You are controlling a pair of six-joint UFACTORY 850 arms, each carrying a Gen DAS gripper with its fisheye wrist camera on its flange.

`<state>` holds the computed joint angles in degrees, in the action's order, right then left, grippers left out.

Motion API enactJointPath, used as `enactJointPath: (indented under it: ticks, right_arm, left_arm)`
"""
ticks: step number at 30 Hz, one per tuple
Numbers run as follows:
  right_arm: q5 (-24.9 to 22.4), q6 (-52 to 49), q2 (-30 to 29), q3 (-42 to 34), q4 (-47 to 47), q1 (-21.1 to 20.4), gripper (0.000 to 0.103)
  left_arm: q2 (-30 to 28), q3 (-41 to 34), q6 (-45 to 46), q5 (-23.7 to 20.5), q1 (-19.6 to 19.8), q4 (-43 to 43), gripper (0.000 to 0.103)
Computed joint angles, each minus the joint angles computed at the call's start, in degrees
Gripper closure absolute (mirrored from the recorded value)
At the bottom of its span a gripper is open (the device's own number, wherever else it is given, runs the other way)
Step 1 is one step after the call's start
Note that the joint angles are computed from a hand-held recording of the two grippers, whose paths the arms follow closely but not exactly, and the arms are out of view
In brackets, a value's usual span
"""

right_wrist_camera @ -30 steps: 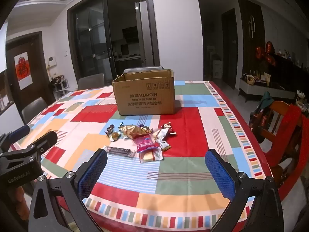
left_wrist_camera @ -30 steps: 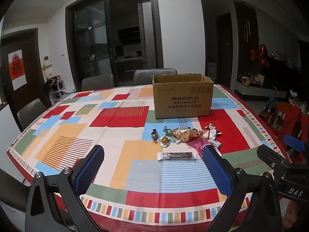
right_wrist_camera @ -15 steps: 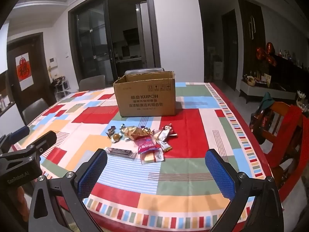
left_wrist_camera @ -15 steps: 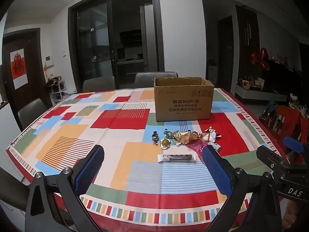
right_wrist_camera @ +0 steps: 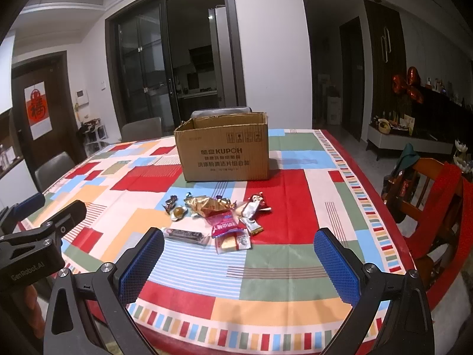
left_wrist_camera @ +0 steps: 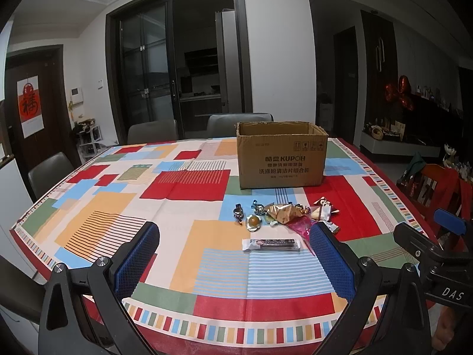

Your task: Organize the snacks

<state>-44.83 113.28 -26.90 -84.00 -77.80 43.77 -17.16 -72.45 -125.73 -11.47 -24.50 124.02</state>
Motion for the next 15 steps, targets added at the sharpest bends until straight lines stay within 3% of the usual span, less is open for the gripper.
enactJointPath:
  ticks: [15]
  right_arm:
    - [0.1, 0.6, 0.4, 0.5, -0.9, -0.2, 0.001]
  left_arm:
    - [0.1, -0.1, 0.0, -0.1, -0.1, 0.0, 0.000]
